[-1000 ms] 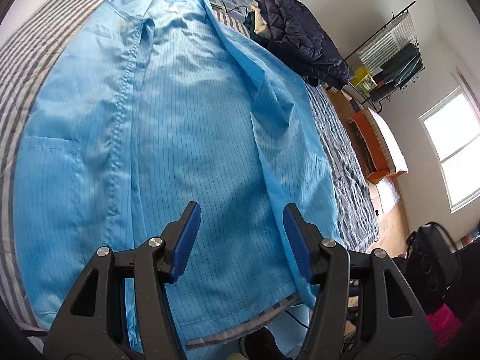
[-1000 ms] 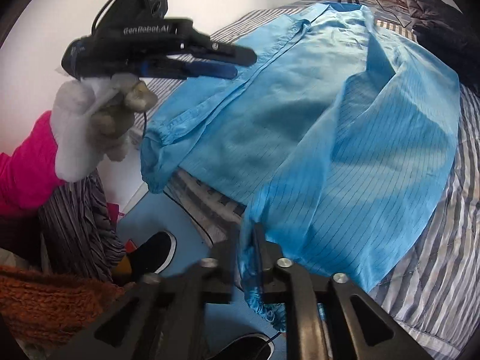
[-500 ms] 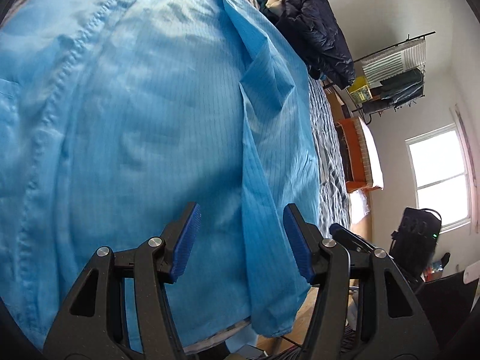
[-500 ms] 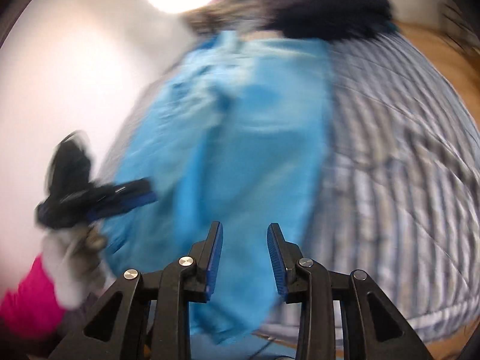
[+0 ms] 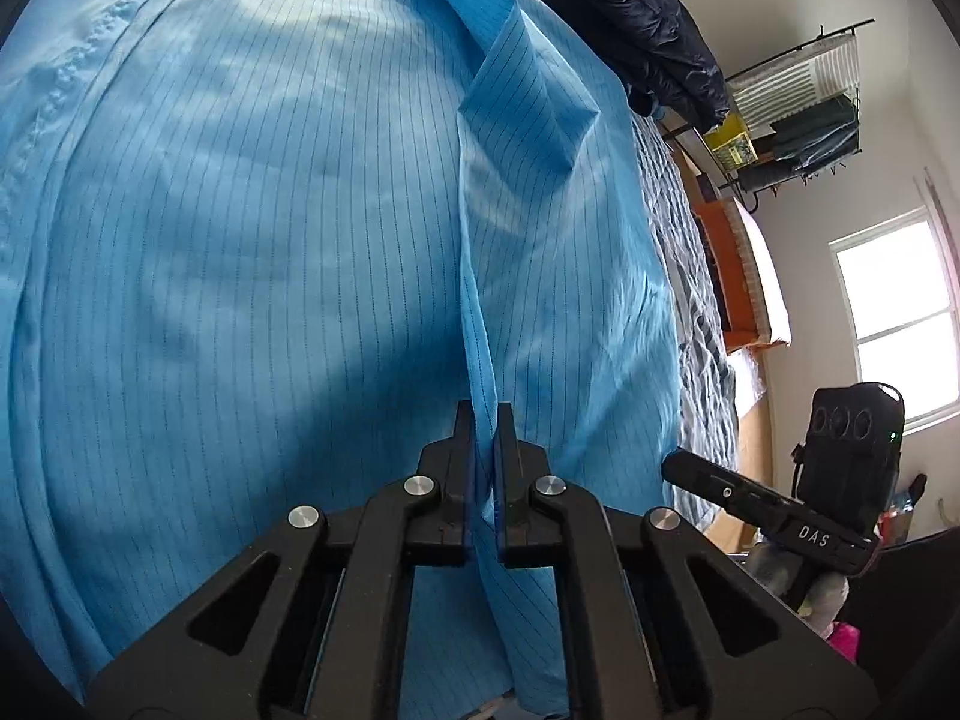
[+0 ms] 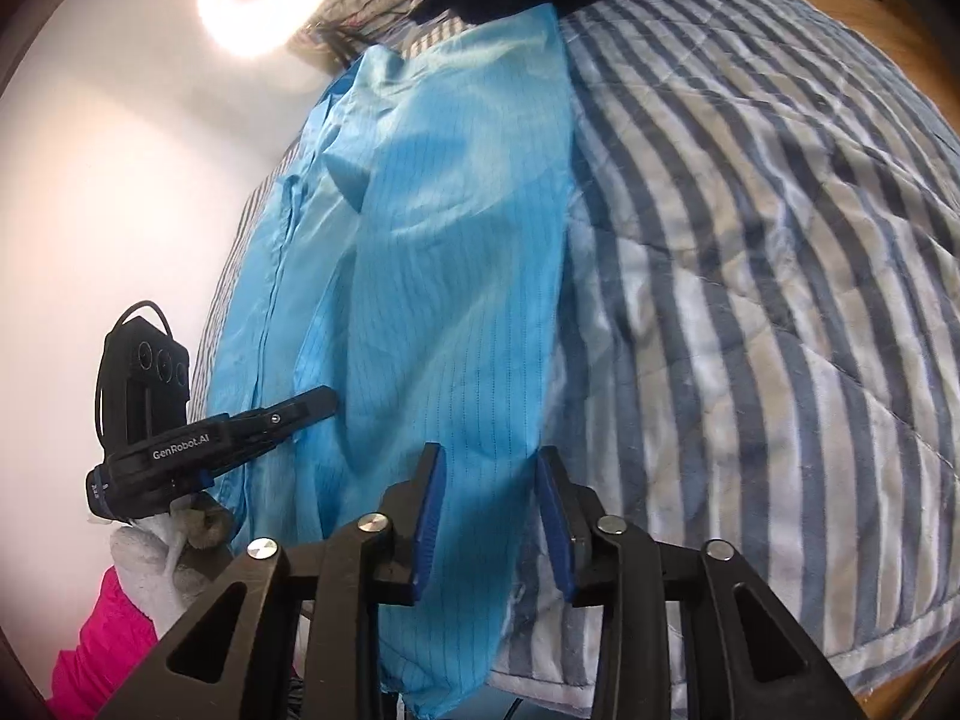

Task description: Fold large clothes

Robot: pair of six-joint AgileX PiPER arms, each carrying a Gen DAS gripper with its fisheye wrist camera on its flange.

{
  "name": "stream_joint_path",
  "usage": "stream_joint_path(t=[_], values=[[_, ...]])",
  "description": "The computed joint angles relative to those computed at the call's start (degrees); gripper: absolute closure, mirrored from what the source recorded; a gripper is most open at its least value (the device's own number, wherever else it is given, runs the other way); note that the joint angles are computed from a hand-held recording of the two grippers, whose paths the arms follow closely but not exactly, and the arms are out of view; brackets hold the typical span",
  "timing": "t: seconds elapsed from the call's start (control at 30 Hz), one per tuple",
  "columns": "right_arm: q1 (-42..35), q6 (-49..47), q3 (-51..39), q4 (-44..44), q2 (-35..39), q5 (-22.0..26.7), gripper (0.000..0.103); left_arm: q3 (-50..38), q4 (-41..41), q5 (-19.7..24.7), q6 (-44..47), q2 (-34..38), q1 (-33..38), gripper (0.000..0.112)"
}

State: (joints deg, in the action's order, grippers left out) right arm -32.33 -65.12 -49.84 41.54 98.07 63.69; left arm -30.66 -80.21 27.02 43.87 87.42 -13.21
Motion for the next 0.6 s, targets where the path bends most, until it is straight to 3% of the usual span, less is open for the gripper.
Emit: stream_joint_path(t=[0.07,0.23,0.4,0.5,0.57,0.6], values=[[0.93,-0.33,0.57,0.44,-0.37,-0.33,0.083,1.21,1.41,-0.66,-0.90,-2.29,0.35,0.112],[1.78,-1.53,1.37,0.81,-1.80,-0.63,0.095,5.53,5.31,-1.72,-4.23,-8.55,1.26,0.112],[2.65,-1.61,2.63,0.51,-3.21,-1.87,0.097,8.86,6.11,-2.65,-4.70,-8.83,0.69,0.112],[3.10,-0.88,2.10,-0.09,-2.53,-1.12,0.087,8.62,11.97,-4.49,-10.28,-10.56,0.18,0.112],[2.76,0.15,2.18,-1.03,-2.71,-1.09,0.070,8.38,16.94,-5.71,-15.04,-11.89,0.23,0.112],[2.85,0.31,2.30,-1.15,-2.87,-1.54,0.070,8.46,16.84,-5.08,-14.25,-12.11,1.41,0.112]])
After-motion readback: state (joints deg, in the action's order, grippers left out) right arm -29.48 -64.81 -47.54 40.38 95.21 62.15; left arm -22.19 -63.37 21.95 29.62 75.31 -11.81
